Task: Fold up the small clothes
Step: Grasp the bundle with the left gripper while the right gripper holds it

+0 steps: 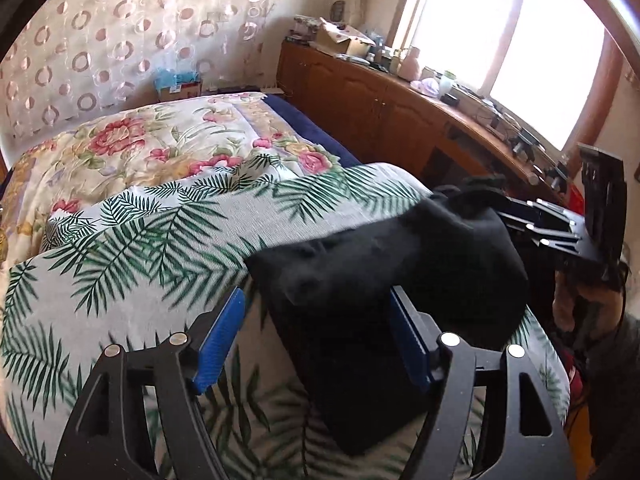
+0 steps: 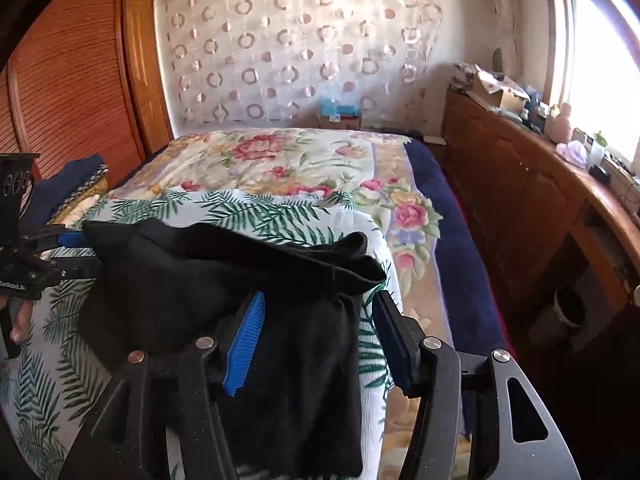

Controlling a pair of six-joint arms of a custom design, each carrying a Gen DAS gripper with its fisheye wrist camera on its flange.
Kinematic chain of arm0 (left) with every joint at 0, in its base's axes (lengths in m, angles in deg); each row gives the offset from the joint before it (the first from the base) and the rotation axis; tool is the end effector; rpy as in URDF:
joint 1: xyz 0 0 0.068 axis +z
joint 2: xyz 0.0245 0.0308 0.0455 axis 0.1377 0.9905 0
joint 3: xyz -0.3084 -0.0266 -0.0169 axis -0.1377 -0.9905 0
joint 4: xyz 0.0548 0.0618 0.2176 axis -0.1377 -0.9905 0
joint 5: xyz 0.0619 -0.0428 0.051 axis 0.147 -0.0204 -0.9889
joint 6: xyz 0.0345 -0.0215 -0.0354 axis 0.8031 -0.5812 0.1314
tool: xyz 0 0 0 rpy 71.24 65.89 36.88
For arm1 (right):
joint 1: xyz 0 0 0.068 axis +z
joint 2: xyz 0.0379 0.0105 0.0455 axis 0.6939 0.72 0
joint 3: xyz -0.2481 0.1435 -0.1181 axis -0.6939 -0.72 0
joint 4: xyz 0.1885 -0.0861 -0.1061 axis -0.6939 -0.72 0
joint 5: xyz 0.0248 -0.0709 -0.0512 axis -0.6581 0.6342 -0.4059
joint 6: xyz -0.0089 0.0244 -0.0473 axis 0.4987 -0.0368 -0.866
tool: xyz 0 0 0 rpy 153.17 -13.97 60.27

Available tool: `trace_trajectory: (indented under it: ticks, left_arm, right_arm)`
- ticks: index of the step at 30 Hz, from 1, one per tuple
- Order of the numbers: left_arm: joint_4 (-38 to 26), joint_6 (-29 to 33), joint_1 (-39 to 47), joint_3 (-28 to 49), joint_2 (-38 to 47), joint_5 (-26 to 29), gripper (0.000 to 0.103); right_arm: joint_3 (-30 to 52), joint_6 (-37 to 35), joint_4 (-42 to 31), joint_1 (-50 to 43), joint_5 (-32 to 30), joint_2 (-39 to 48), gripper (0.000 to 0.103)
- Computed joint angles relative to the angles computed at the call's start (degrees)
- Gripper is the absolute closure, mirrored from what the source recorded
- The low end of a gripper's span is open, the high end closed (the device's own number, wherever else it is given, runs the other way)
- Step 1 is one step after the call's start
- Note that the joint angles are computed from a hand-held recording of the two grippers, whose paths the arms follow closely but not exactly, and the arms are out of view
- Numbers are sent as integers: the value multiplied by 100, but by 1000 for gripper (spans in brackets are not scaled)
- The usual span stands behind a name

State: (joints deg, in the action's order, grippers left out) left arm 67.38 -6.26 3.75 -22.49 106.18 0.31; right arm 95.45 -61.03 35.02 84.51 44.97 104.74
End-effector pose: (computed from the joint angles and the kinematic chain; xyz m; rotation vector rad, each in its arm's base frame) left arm 0.2909 -0.0380 0.1524 0.5540 2.3536 -0.5392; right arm 0.1874 0.1396 0.2078 -0.1169 2.1878 0.0891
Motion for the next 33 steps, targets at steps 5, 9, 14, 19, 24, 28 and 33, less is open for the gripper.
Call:
trace_trajectory:
  ticks: [5, 9, 14, 19, 24, 28, 33]
  left_arm:
    - [-52, -111, -88, 538, 563, -274, 30]
    - [-209, -138, -131, 838, 921, -402, 30]
    - [-249, -7, -138, 816, 999, -309, 30]
    - [-442, 4, -85, 881, 980, -138, 30]
    - [-432, 65, -123, 966, 1052, -49, 37]
    - [-760, 210, -90, 1138, 1109, 277, 60]
    - [-869, 286, -29, 997, 825, 548, 83]
  right_arm:
    - [382, -67, -25, -674, -519, 384, 45]
    - [725, -68, -244, -925, -862, 814, 45]
    - [800, -84, -519, -951, -920, 481, 45]
    - [350, 29, -180, -823, -1053, 64, 44]
    - [222, -38, -56, -820, -1227, 374, 43]
    - [326, -103, -105, -1130, -1768, 497, 43]
    - [404, -507, -151, -1313, -2239, 432, 75]
